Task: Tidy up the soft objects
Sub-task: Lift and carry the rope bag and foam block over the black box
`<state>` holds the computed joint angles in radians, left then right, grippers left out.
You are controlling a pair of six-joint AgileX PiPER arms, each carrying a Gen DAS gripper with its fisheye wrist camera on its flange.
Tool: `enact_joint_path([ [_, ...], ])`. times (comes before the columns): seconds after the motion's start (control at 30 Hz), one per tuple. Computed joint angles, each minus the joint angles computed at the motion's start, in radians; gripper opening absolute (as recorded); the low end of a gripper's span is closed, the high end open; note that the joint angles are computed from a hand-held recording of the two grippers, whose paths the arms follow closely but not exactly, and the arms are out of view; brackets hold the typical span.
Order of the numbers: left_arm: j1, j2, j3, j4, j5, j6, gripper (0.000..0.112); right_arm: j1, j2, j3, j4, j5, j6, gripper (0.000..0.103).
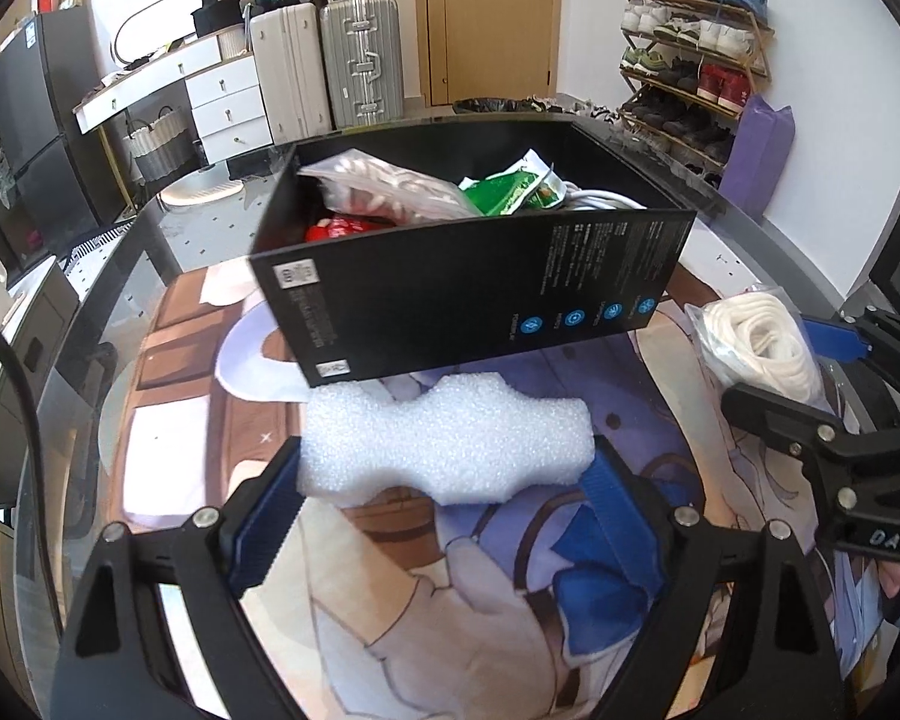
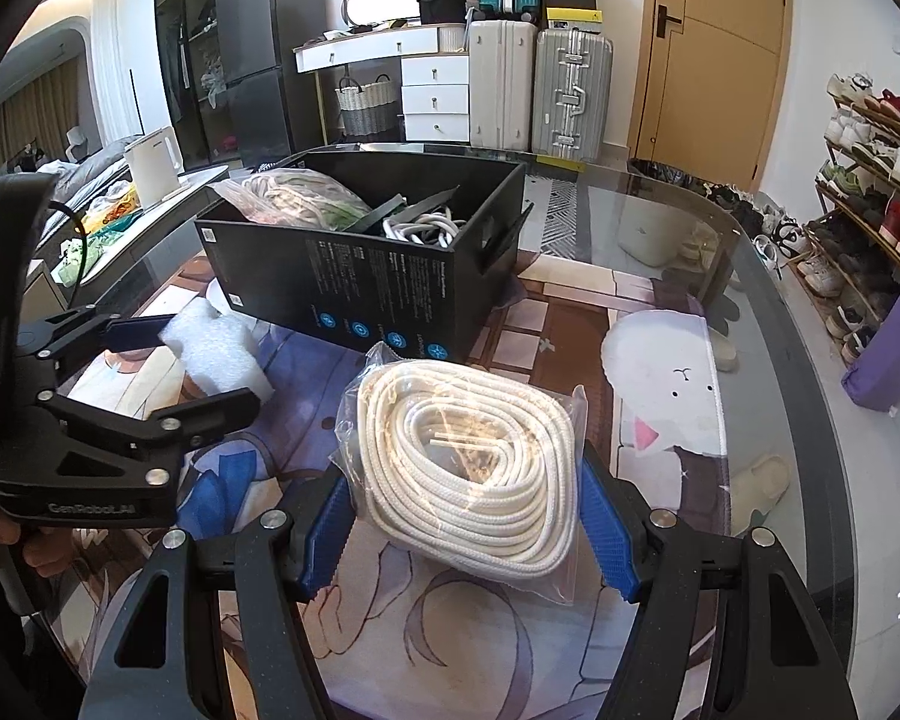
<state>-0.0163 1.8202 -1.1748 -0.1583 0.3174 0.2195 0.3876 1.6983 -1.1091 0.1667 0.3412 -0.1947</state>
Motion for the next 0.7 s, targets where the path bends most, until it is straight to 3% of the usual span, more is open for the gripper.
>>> enact_joint_path([
  [0.23, 0.035, -0.072, 0.077, -0.122, -0.041, 0.148, 0.089, 0.024, -0.015, 0.004, -0.037, -0.004, 0.034, 0.069],
  [0.7, 0.11, -0.163, 0.089, -0.339, -0.019, 0.382, 0.089, 0.047, -0.05, -0.047, -0.042, 0.014, 0.031, 0.069],
])
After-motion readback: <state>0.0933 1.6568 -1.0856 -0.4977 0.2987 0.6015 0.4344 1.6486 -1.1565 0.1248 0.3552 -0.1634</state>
